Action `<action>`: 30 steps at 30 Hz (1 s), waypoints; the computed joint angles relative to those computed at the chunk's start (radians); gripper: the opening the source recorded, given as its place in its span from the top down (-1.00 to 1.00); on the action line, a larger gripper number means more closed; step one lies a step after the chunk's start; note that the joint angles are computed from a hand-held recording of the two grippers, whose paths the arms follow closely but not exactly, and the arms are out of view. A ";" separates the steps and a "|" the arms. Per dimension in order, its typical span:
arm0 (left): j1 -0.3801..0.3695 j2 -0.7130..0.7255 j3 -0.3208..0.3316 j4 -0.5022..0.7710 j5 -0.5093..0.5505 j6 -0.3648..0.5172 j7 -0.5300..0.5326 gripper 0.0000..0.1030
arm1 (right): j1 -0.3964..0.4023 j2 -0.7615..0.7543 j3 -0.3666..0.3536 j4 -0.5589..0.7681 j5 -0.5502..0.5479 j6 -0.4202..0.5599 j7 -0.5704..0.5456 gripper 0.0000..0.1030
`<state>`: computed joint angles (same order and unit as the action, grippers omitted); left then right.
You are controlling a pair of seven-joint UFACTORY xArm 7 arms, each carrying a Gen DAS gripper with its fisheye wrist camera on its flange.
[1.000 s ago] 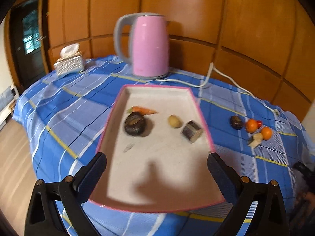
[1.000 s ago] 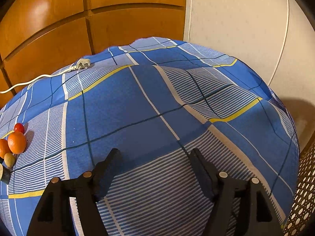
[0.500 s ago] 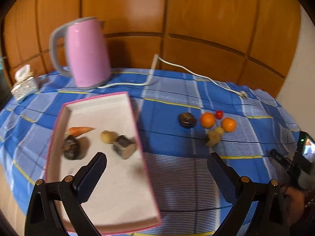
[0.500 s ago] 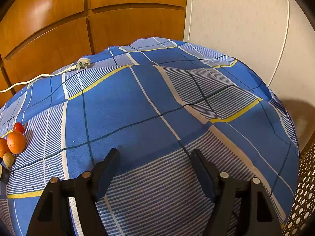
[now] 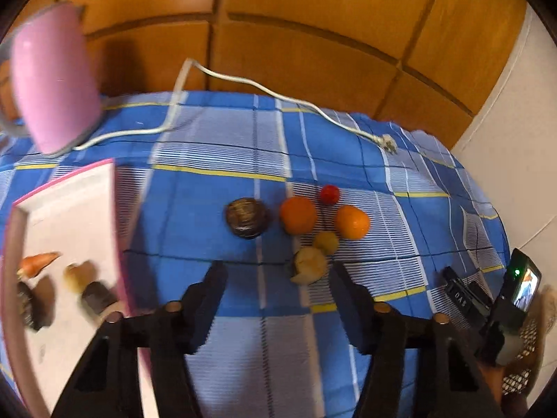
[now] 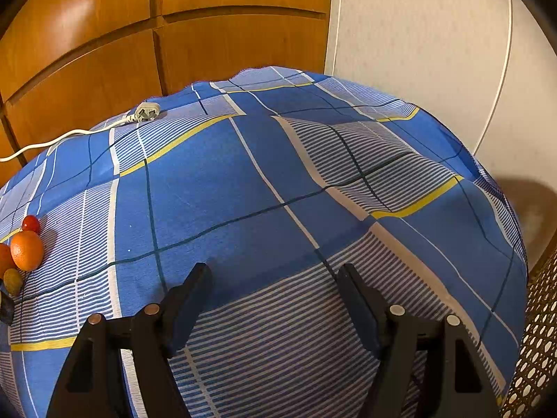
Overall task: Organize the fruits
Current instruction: 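Reach the left tool to the orange mandarin and grasp it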
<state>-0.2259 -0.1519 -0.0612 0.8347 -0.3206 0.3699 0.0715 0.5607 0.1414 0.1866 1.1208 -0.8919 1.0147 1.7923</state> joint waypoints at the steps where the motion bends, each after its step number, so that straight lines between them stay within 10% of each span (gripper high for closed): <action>1: -0.007 0.030 0.002 0.030 -0.016 0.015 0.011 0.05 | 0.000 0.000 0.000 0.000 -0.001 0.000 0.000 -0.49; 20: 0.015 0.359 -0.056 0.314 0.153 0.051 -0.152 0.27 | 0.001 0.002 0.000 0.000 -0.003 0.007 -0.006 -0.49; 30: 0.053 0.118 -0.065 0.104 -0.162 -0.030 0.079 0.27 | 0.001 0.000 0.000 -0.002 -0.005 0.008 -0.005 -0.49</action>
<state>-0.1728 -0.0339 -0.1265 0.9388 -0.4822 0.3402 0.1503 0.5622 0.1419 0.1869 1.1192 -0.8970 1.0227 1.7875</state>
